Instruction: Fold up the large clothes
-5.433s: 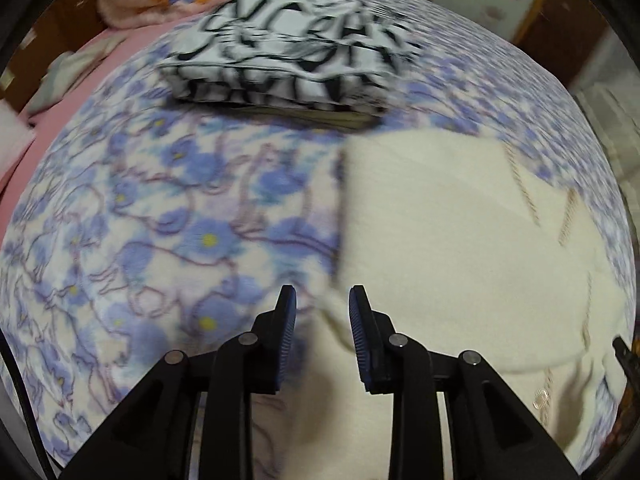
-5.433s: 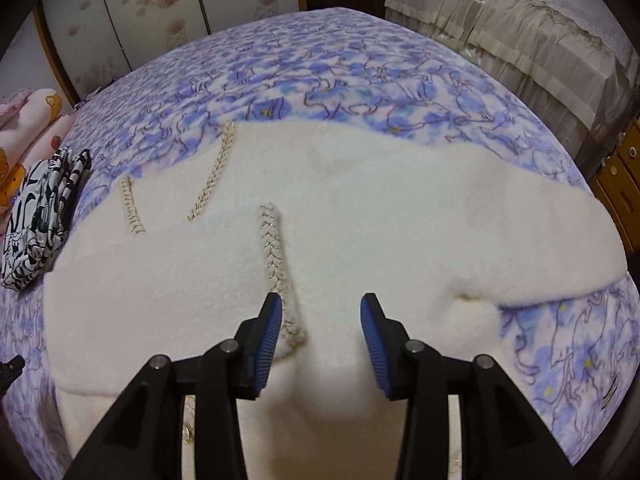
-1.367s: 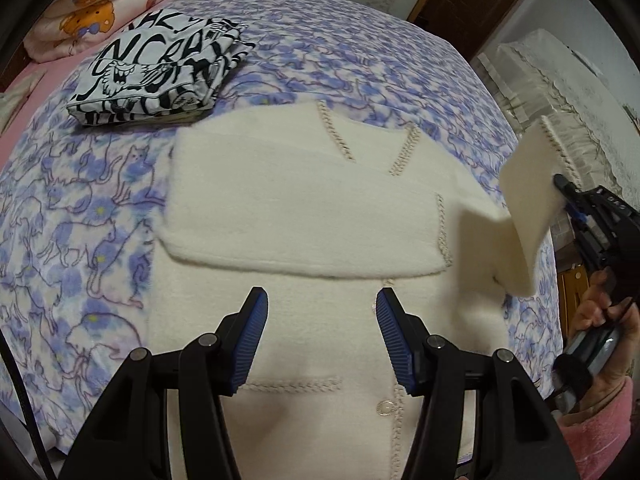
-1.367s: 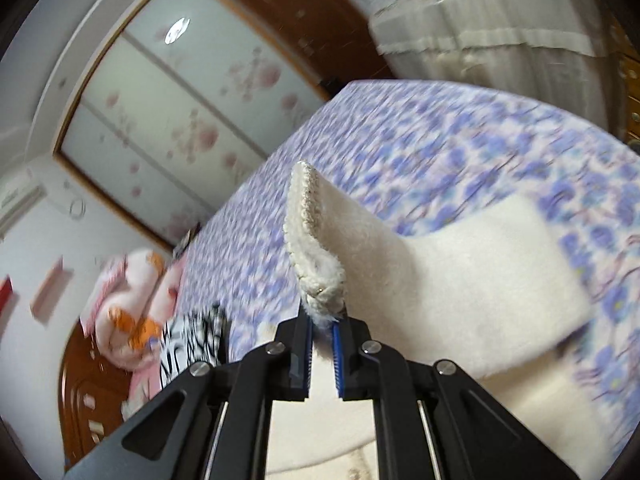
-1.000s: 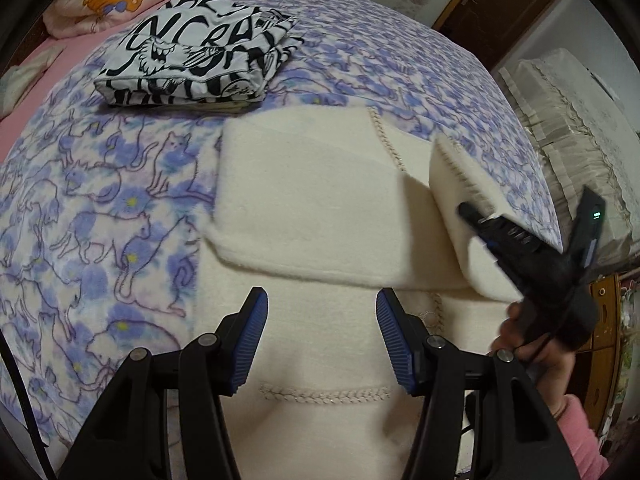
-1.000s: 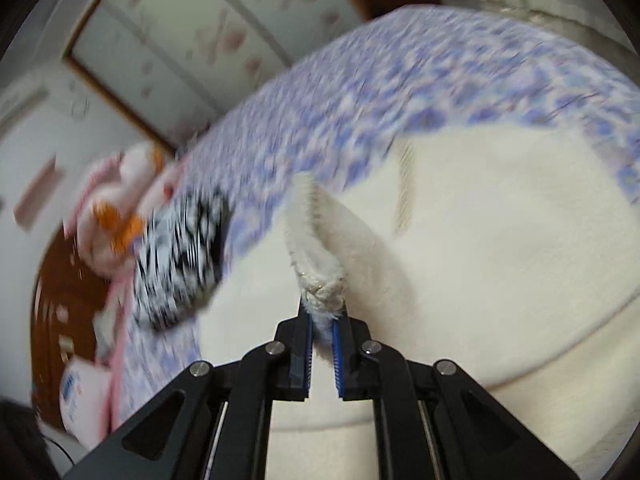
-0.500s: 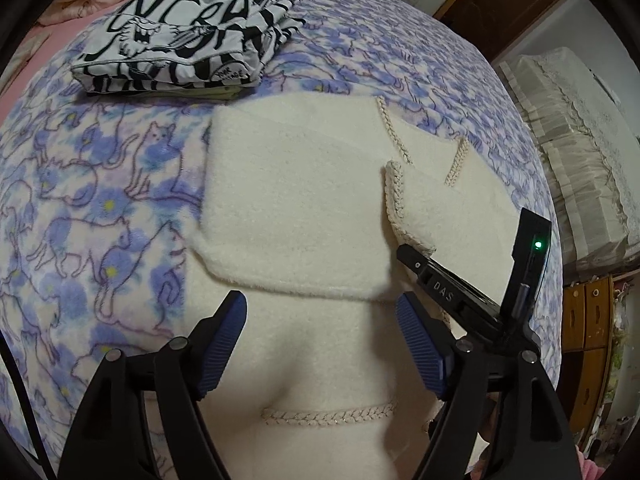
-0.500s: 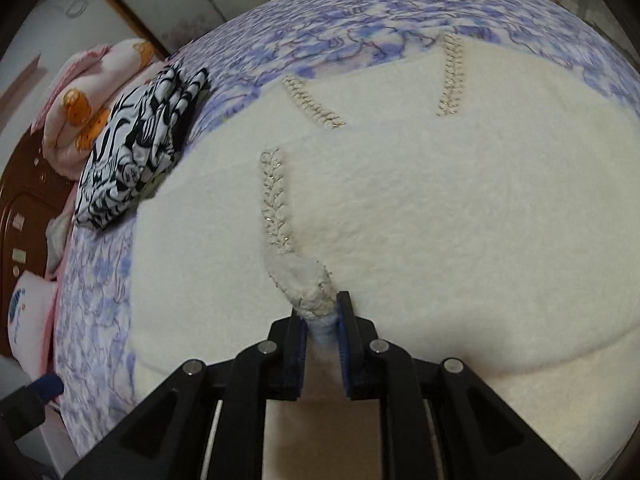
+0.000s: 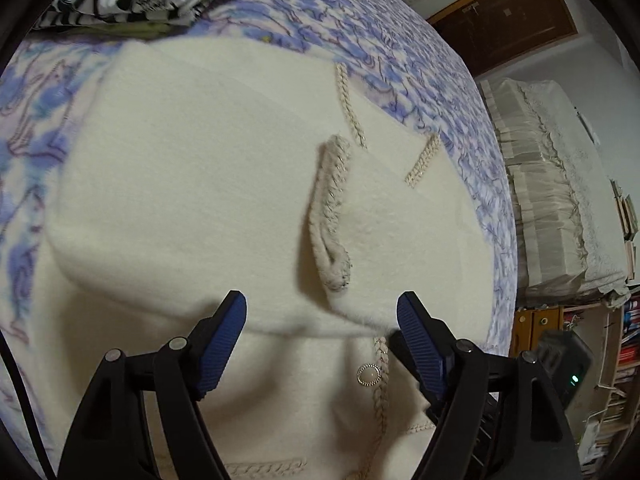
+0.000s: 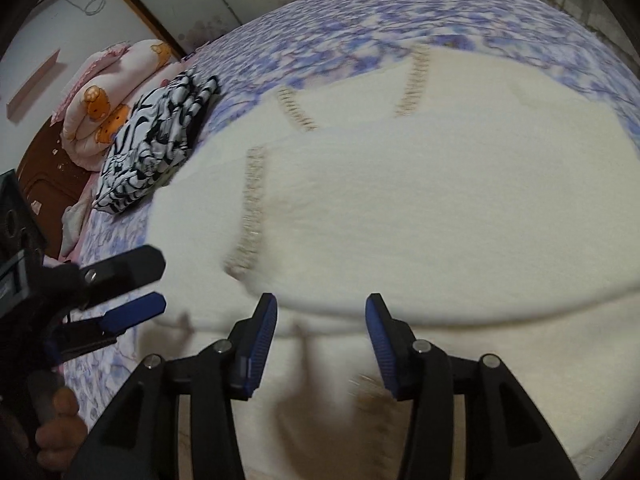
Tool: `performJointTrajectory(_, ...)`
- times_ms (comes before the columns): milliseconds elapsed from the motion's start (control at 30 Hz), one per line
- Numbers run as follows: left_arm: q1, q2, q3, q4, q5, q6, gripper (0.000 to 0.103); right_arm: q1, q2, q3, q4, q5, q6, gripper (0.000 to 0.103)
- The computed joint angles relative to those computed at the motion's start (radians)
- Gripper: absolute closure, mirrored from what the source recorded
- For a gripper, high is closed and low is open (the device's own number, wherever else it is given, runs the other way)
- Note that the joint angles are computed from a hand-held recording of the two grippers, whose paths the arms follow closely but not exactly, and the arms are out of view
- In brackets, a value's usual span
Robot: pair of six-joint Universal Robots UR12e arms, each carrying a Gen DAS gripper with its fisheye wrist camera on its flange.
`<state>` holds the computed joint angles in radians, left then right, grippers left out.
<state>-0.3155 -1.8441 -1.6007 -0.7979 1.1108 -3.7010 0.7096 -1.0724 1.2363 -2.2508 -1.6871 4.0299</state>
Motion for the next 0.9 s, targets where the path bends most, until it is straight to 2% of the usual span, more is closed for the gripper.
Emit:
performJointTrajectory(133,-0.038,-0.031,0.025,0.001,0.057,-0.013,0.03,-0.007,-0.075,0.087,0.055,-0.072,0.023,0.057)
performJointTrajectory(200,-0.057,-0.045,0.044,-0.014,0.128,-0.046,0.037,-0.009,-0.113,0.128,0.095,-0.126,0.025,0.057)
performJointTrajectory(233,-0.069,-0.056,0.059,-0.038,0.169,-0.077,0.037,-0.011,-0.132,0.149,0.116,-0.152,0.025,0.057)
performJointTrajectory(333,-0.084,-0.069,0.074,-0.046,0.225,-0.122,0.038,-0.019,-0.182,0.207,0.152,-0.213,0.018,0.057)
performJointTrajectory(467,-0.109,-0.08,0.1,-0.082,0.309,-0.136,0.04,-0.04,-0.228,0.261,0.206,-0.256,-0.008,0.057)
performJointTrajectory(500,-0.112,-0.079,0.101,-0.087,0.316,-0.135,0.046,-0.047,-0.239,0.276,0.214,-0.263,-0.018,0.057)
performJointTrajectory(633,-0.13,-0.098,0.128,-0.089,0.303,-0.147,0.057,-0.068,-0.27,0.325,0.201,-0.262,-0.035,0.053)
performJointTrajectory(667,-0.138,-0.104,0.139,-0.102,0.318,-0.141,0.065,-0.072,-0.277,0.34,0.185,-0.26,-0.041,0.051)
performJointTrajectory(733,-0.163,-0.121,0.179,-0.164,0.403,-0.141,0.079,-0.08,-0.289,0.367,0.146,-0.258,-0.069,0.051)
performJointTrajectory(767,-0.171,-0.124,0.188,-0.173,0.434,-0.151,0.093,-0.084,-0.292,0.378,0.125,-0.259,-0.093,0.051)
performJointTrajectory(800,-0.177,-0.128,0.203,-0.192,0.463,-0.168,0.095,-0.087,-0.292,0.384,0.111,-0.26,-0.116,0.051)
performJointTrajectory(900,-0.179,-0.126,0.222,-0.201,0.483,-0.213,0.096,-0.1,-0.294,0.406,0.047,-0.238,-0.182,0.051)
